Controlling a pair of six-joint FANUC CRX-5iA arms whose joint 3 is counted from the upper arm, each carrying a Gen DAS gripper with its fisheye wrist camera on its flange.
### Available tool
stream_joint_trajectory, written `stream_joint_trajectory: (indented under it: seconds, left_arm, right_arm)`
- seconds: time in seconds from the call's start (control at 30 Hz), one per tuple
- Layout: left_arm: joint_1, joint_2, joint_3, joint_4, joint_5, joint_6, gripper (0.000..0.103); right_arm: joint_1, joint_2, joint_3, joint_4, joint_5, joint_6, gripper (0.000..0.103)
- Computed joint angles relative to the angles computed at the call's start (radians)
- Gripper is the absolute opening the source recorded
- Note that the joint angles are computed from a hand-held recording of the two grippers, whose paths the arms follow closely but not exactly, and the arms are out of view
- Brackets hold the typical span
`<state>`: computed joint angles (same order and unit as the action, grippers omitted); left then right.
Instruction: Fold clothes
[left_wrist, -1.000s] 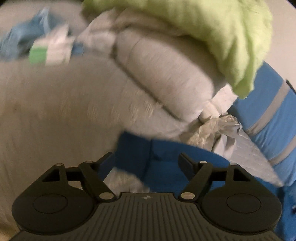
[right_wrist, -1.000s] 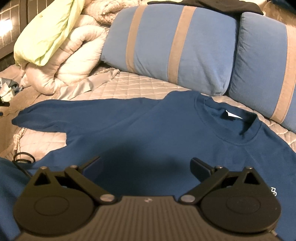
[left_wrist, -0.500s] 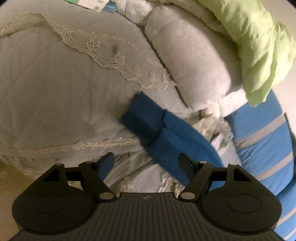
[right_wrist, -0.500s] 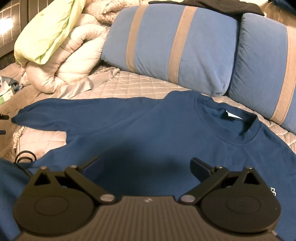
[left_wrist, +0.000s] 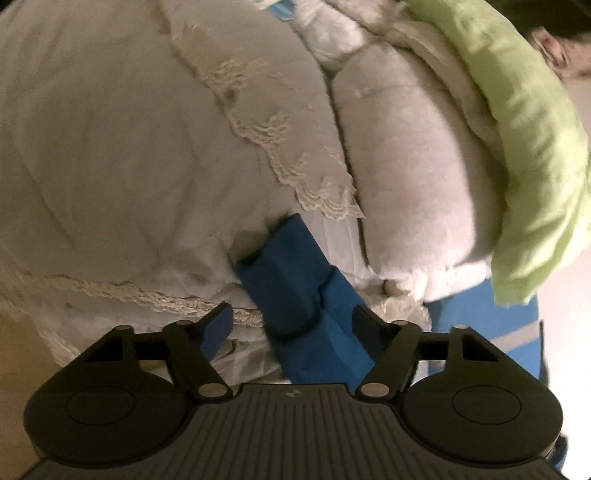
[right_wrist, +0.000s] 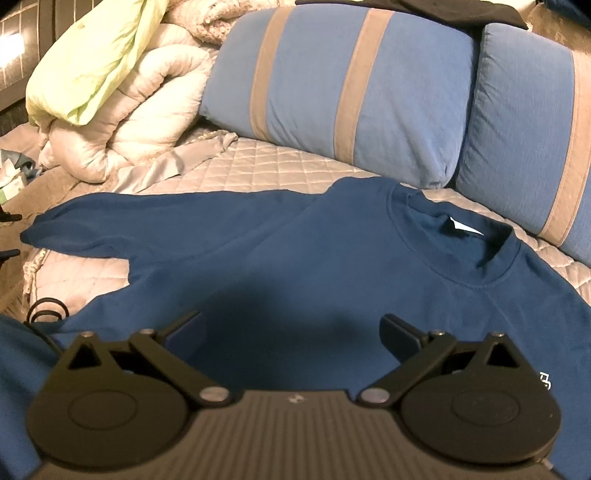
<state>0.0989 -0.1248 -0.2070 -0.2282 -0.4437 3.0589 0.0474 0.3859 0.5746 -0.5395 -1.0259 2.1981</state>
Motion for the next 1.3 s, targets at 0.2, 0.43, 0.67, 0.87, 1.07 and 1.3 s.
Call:
stream_joint_trajectory:
  seconds: [0.2,0.43,0.67,0.87,1.07,1.3]
  left_arm:
    - [0.031,0.034,-0.024,0.080,0.067,0.022,0.048]
    - [0.021,0.088,0.097,0.021,-0.100,0.002,0.014]
    - [-0.013,0.128,0.266,-0.097,-0.281,-0.059,0.012]
    - [-0.055,0.173,0.403,-0.170,-0.388,-0.151,0.012]
    - [-0.141,0.224,0.560,-0.294,-0.503,-0.251,0.012]
    - [-0.212,0.267,0.705,-0.401,-0.583,-0.351,0.012]
  right_arm:
    - [0.004,0.001,-0.003,0.011,0.002,-0.003,0.103]
    - [0.010,0.003,-0.007,0.028,0.006,-0.010,0.103]
    - [0.008,0.004,-0.007,0.025,0.007,-0.003,0.103]
    - [0.007,0.003,-0.007,0.020,0.009,-0.001,0.103]
    - [0.003,0.003,-0.006,0.012,0.009,0.002,0.103]
    - [-0.003,0.004,-0.003,0.005,0.006,-0.002,0.103]
